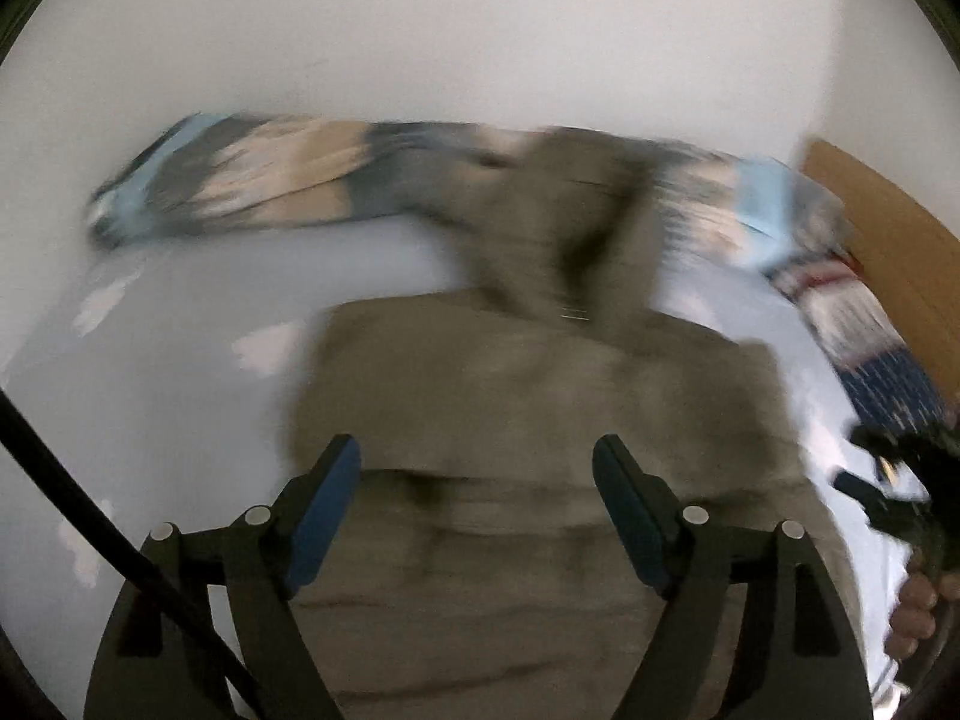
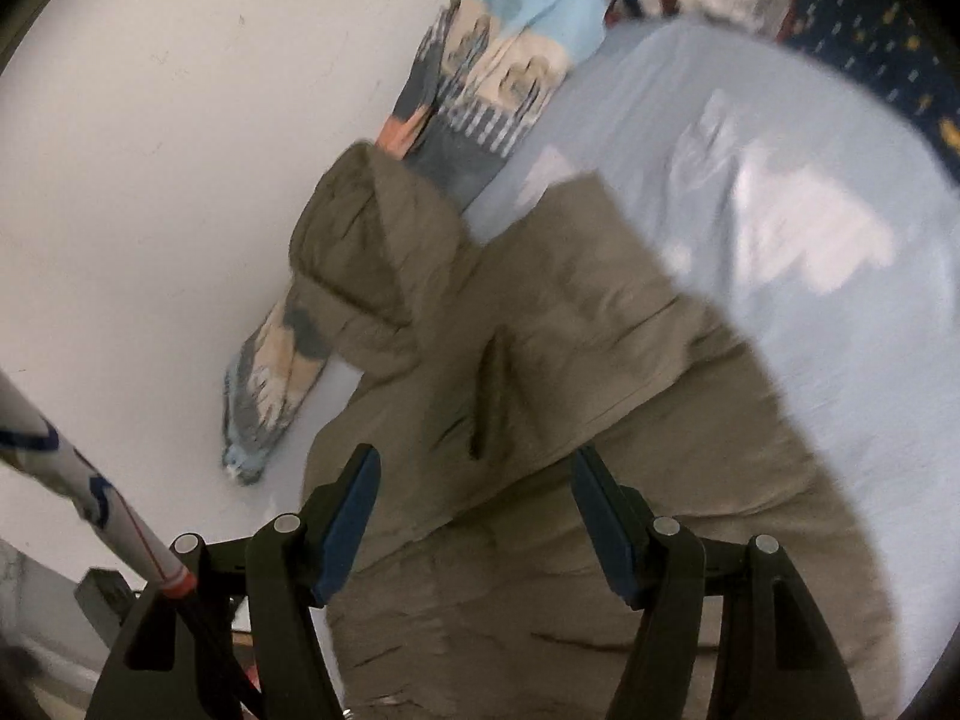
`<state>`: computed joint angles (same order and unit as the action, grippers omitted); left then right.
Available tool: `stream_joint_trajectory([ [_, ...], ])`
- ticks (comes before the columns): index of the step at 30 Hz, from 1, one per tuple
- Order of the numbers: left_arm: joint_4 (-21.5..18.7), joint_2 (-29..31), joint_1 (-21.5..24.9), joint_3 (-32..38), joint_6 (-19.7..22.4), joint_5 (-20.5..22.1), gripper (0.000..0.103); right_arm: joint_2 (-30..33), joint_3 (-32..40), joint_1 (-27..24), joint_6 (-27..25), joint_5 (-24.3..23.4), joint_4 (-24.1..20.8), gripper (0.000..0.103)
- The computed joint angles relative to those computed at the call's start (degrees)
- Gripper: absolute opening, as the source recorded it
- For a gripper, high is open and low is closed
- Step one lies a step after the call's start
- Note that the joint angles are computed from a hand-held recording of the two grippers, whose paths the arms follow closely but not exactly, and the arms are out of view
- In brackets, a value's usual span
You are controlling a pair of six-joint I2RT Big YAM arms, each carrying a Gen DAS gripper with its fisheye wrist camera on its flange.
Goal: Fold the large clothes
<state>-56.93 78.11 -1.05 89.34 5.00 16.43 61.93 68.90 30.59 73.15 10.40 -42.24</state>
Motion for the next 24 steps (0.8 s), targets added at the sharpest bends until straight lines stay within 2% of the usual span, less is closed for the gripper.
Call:
stream_joint_trajectory([
  [1,1.27,1.14,2.33,-0.18,-2.10,0.96,0.079,0.92,-0.37,-0.13,-0.08,-1.08,2.00,0.069],
  [3,4.03,3.24,5.03,-0.59,-4.98,0.58,0.079,2.58,-0.71,-0.27,0.16,-2.07,4.87,0.058],
  [4,2.21,5.57,5.86,1.32,-5.75,-0.29,0.079,3.18,-0.69,-0.30,0.26,-2.49,5.57,0.057],
  [5,0.53,7.72,6.77,3.38,-6.21,1.20,0.079,4.44,-0.62,-0.42,0.71,-3.19,6.61,0.057],
  [6,0.40,8.86,7.50,4.42,-6.48,2.53,0.079,5.43,-0.40,-0.37,1.11,-3.28,7.09,0.056],
  [8,0.79,10.48,8.20,5.97,-7.42,1.73,0.079,7.43,0.32,-0.38,1.39,-3.61,7.24,0.056],
  [10,0.56,11.76,8.75,7.06,-8.11,3.45,0.079,9.01,0.82,-0.50,1.75,-3.57,7.62,0.056],
  [13,0.18,12.73,8.01,7.55,-6.58,2.13,0.079,10.90,1.22,-0.73,1.97,-3.14,9.57,0.054],
  [14,0.19,12.88,7.38,7.33,-5.65,0.93,0.079,10.95,1.19,-0.98,1.63,-3.45,9.75,0.048],
  [15,0.11,12.91,6.81,7.12,-4.93,-0.03,0.079,11.87,1.97,-0.98,0.90,-3.72,9.54,0.034],
  [16,0.18,12.82,6.29,6.73,-4.28,-0.45,0.079,12.33,2.82,-0.75,0.37,-3.18,8.14,0.025],
  [17,0.25,12.93,5.73,6.63,-3.99,-0.64,0.079,12.96,4.34,-0.43,-0.77,-1.69,5.29,0.022],
  [21,0.34,12.58,3.03,5.05,-1.41,-2.75,0.079,13.56,9.17,0.14,-2.44,6.60,-5.92,0.021],
  [23,-0.22,12.93,0.94,4.41,0.57,-6.53,0.079,13.97,10.38,-0.08,-2.20,8.62,-10.53,0.021],
  [24,-0.28,13.09,0.16,3.98,1.44,-8.47,0.079,14.36,10.37,-0.51,-2.61,7.86,-11.52,0.021],
])
